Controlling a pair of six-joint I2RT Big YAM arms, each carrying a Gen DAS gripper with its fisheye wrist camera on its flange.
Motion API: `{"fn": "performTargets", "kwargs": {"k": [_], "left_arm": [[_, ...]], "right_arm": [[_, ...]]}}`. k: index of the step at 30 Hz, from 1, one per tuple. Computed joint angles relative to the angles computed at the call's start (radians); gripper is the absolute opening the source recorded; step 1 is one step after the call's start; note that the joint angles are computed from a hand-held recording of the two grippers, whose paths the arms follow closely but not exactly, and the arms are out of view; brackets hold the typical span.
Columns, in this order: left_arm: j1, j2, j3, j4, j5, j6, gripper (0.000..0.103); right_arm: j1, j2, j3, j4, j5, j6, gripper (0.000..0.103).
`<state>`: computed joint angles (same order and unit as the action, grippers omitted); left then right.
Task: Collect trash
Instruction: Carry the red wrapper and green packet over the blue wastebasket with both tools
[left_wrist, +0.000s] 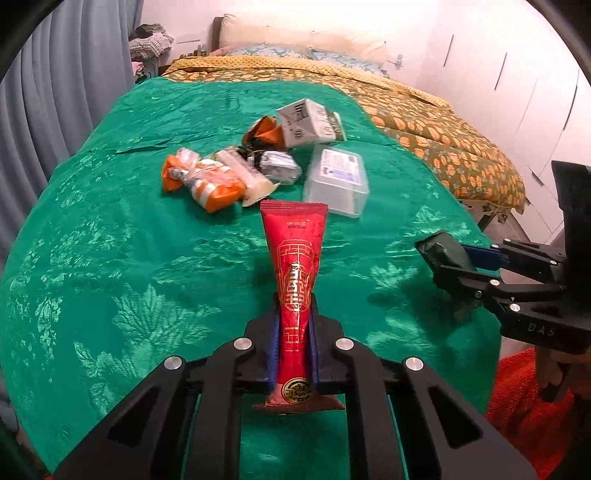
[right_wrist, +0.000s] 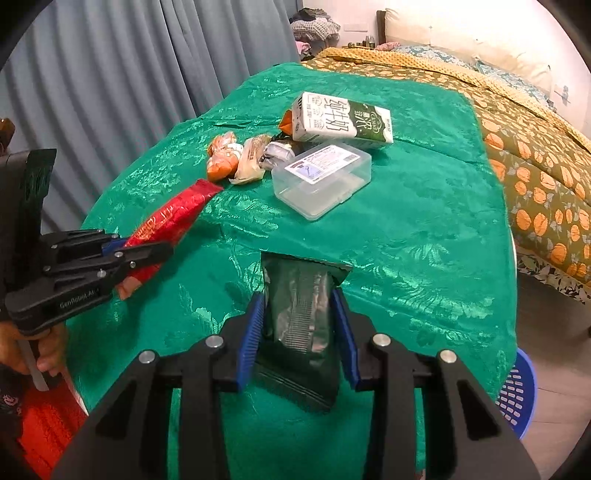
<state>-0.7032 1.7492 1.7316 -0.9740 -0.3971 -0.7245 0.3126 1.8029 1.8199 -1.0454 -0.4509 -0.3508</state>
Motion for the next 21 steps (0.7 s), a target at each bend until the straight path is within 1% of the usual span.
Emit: {"fn": "performTargets", "kwargs": {"k": [13, 18, 21], "left_arm": [[-0.068, 0.128, 0.225, -0.121, -0.094, 0.068, 0.011], [-0.084, 0.175, 0.309, -0.156, -0.119, 0.093, 0.011], [-0.088, 0.197, 0.347, -0.166, -0.115, 0.1, 0.01]], "right_arm": [[-0.049, -0.019, -0.003, 0.019, -0.033, 0.027, 0.037], [-0.065, -0.025, -0.008, 0.028, -0.041, 0.035, 0.037], [-0.079, -0.023, -0.003, 0.028, -0.046, 0.039, 0.037]]}}
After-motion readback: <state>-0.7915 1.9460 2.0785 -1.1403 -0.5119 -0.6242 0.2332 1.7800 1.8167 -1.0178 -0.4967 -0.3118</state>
